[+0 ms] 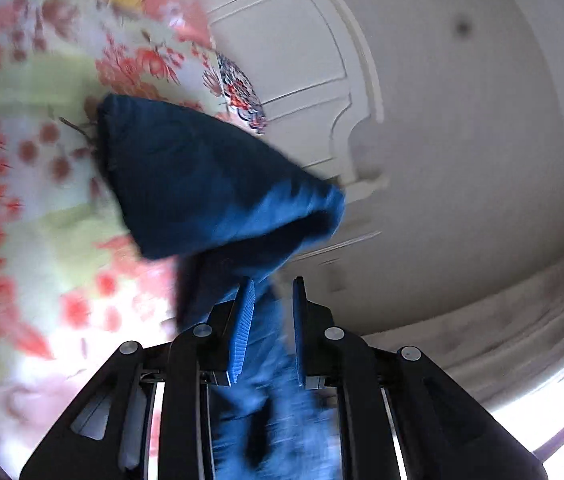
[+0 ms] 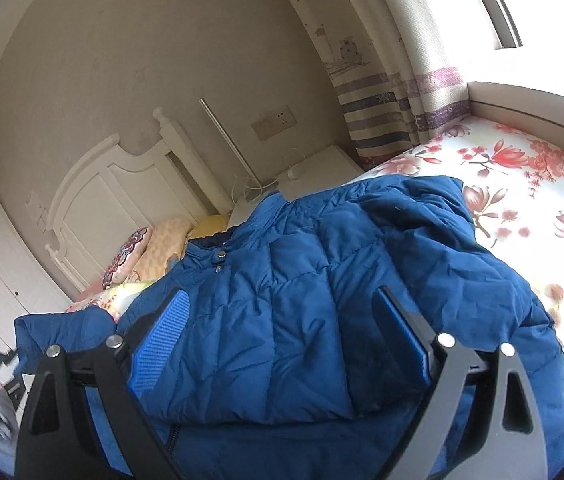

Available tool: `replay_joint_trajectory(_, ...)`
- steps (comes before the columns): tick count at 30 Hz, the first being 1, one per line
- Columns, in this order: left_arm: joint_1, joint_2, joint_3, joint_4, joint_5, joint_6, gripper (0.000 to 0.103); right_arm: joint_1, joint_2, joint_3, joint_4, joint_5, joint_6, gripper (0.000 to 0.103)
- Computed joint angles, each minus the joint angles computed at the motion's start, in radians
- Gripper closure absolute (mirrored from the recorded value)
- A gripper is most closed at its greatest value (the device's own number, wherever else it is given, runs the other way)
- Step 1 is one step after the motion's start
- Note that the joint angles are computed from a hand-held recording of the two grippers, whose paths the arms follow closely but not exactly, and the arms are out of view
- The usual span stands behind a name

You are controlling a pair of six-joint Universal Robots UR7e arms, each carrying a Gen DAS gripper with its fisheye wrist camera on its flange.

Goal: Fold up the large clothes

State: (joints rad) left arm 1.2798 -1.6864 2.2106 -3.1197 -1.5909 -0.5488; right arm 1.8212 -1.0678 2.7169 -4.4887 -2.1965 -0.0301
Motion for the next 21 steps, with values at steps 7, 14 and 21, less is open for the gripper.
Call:
replay_joint_trajectory(7, 0.011, 0.156, -0.074, -0.228, -0.01, -0.254, 0.095, 0.019, 0.001, -0.013, 0.027, -0.033, -0.01, 0.011)
replay_joint_trajectory(14, -0.075, 0.191, -0.223, 0.036, 0.383, -0.168, 0.095, 0.033, 0.001, -0.026, 0.053, -0.052, -0.022, 0.011)
replay_joint_trajectory(21, 0.004, 0.183, -0.138, -0.035, 0.146, -0.062, 0.095, 0.031, 0.004, -0.028, 0.055, -0.049, -0.017, 0.011)
